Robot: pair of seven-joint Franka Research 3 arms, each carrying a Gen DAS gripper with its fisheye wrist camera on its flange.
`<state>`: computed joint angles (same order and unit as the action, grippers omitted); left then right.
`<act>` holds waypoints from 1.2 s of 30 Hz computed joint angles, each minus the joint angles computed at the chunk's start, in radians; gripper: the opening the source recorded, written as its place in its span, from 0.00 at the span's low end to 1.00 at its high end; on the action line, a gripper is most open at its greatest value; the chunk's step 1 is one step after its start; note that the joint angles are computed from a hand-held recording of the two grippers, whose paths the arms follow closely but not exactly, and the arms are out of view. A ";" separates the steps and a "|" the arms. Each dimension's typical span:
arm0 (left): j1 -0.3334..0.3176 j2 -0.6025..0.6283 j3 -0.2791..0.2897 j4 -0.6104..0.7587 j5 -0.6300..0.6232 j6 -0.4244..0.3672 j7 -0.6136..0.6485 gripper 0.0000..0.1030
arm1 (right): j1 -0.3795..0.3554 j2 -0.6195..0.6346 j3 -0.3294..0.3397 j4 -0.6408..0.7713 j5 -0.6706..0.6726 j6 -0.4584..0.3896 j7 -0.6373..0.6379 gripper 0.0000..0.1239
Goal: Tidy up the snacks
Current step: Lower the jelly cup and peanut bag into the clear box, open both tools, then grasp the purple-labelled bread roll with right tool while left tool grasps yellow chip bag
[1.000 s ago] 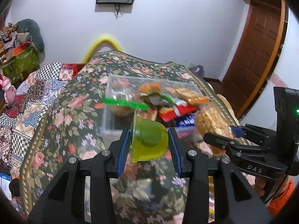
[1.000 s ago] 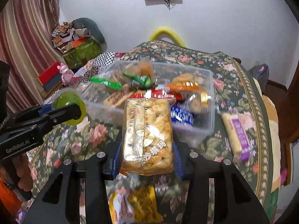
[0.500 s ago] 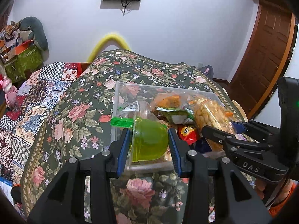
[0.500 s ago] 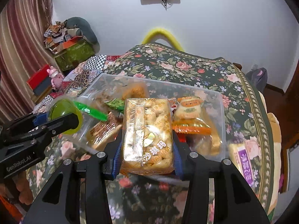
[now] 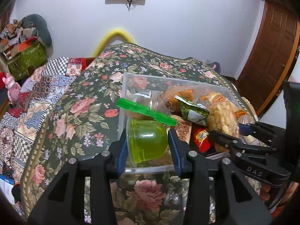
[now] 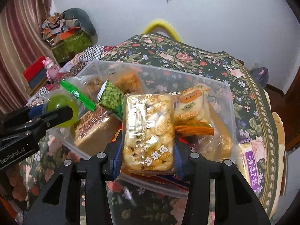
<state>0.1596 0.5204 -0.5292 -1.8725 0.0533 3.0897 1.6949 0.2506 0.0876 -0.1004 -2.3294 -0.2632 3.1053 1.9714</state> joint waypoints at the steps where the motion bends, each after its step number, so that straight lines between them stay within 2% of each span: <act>1: 0.000 -0.004 0.000 -0.004 0.001 -0.001 0.000 0.41 | -0.012 -0.008 0.018 -0.006 0.037 -0.006 -0.032 0.36; 3: 0.029 -0.012 -0.030 -0.018 -0.008 -0.006 0.014 0.44 | -0.041 -0.028 0.063 -0.024 0.144 -0.009 -0.125 0.36; 7: 0.098 -0.035 -0.103 -0.055 -0.048 -0.010 0.052 0.51 | -0.058 -0.073 0.098 -0.068 0.272 0.001 -0.242 0.38; 15: 0.255 -0.101 -0.276 -0.159 -0.119 0.023 0.127 0.60 | -0.108 -0.222 0.131 -0.215 0.347 0.051 -0.328 0.38; 17: 0.275 -0.112 -0.301 -0.177 -0.123 0.028 0.133 0.62 | -0.163 -0.256 0.166 -0.248 0.339 0.059 -0.323 0.39; 21: 0.321 -0.115 -0.357 -0.203 -0.132 0.028 0.146 0.66 | -0.345 -0.302 0.285 -0.297 0.274 0.065 -0.262 0.41; 25: 0.301 -0.114 -0.344 -0.217 -0.110 0.038 0.133 0.66 | -0.518 -0.283 0.378 -0.300 0.200 0.053 -0.184 0.42; 29: 0.272 -0.099 -0.323 -0.211 -0.090 0.022 0.122 0.66 | -0.633 -0.212 0.416 -0.264 0.074 0.030 -0.070 0.42; 34: 0.216 -0.082 -0.271 -0.197 -0.080 0.004 0.116 0.66 | -0.525 -0.082 0.297 -0.185 0.220 0.007 -0.202 0.42; 36: 0.186 -0.079 -0.243 -0.192 -0.079 -0.003 0.112 0.66 | -0.489 -0.033 0.244 -0.142 0.087 -0.001 -0.104 0.42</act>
